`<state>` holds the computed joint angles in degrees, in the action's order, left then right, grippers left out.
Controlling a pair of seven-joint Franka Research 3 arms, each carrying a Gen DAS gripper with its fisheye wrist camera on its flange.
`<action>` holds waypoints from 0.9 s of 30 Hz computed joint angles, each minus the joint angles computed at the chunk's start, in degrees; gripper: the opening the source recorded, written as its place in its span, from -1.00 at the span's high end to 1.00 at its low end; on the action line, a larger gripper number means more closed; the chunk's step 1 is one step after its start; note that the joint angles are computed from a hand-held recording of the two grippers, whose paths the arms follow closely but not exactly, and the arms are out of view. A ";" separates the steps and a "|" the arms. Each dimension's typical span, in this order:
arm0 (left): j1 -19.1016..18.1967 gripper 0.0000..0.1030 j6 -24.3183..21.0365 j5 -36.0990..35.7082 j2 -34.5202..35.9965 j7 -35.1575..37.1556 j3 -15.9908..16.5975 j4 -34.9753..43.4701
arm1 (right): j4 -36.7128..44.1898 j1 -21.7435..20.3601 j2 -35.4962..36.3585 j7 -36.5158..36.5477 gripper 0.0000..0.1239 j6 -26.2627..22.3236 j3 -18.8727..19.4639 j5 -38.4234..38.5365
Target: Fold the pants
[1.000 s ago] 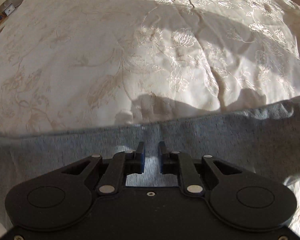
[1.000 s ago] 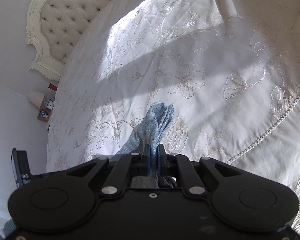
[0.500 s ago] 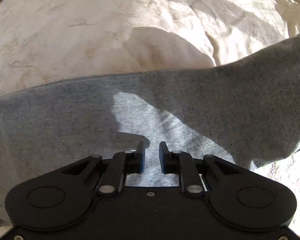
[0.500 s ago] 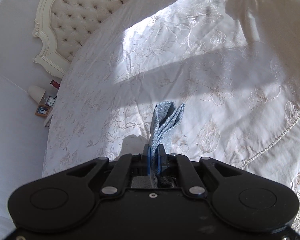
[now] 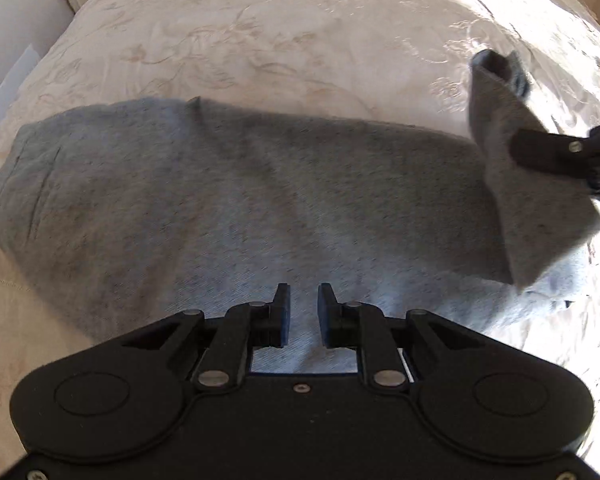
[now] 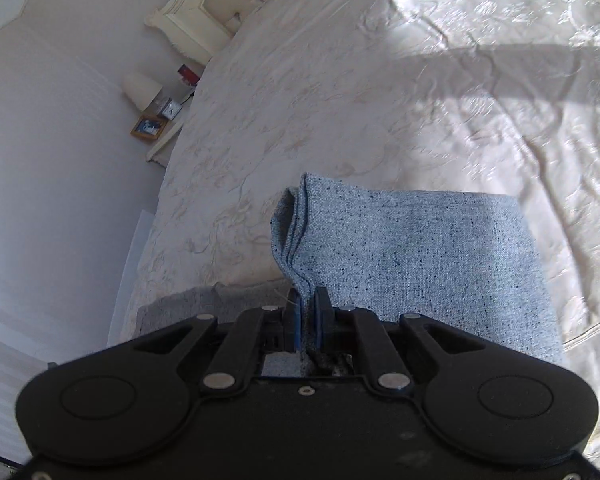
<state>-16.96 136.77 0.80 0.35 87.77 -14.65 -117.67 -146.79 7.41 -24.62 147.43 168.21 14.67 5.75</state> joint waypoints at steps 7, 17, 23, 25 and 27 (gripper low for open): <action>1.97 0.53 -0.72 -1.12 -2.41 4.02 1.71 -2.62 | 10.19 -3.09 18.57 10.25 0.64 0.33 7.21 -16.45; 0.26 0.53 3.52 -4.73 2.74 6.97 -0.41 3.20 | 1.96 -4.30 8.81 13.24 0.61 2.51 2.92 -21.93; -2.43 0.52 5.41 1.09 10.12 4.04 -1.98 8.31 | -0.85 -4.96 7.20 5.72 0.57 -2.62 -3.28 -18.56; -3.43 0.52 4.76 4.61 13.14 1.71 -1.85 10.55 | -0.90 -5.26 8.28 3.45 0.58 -4.16 -4.48 -17.11; -4.17 0.52 2.97 7.24 16.11 -0.24 -1.61 13.16 | -0.27 -6.24 10.46 1.63 0.66 -6.37 -5.40 -17.40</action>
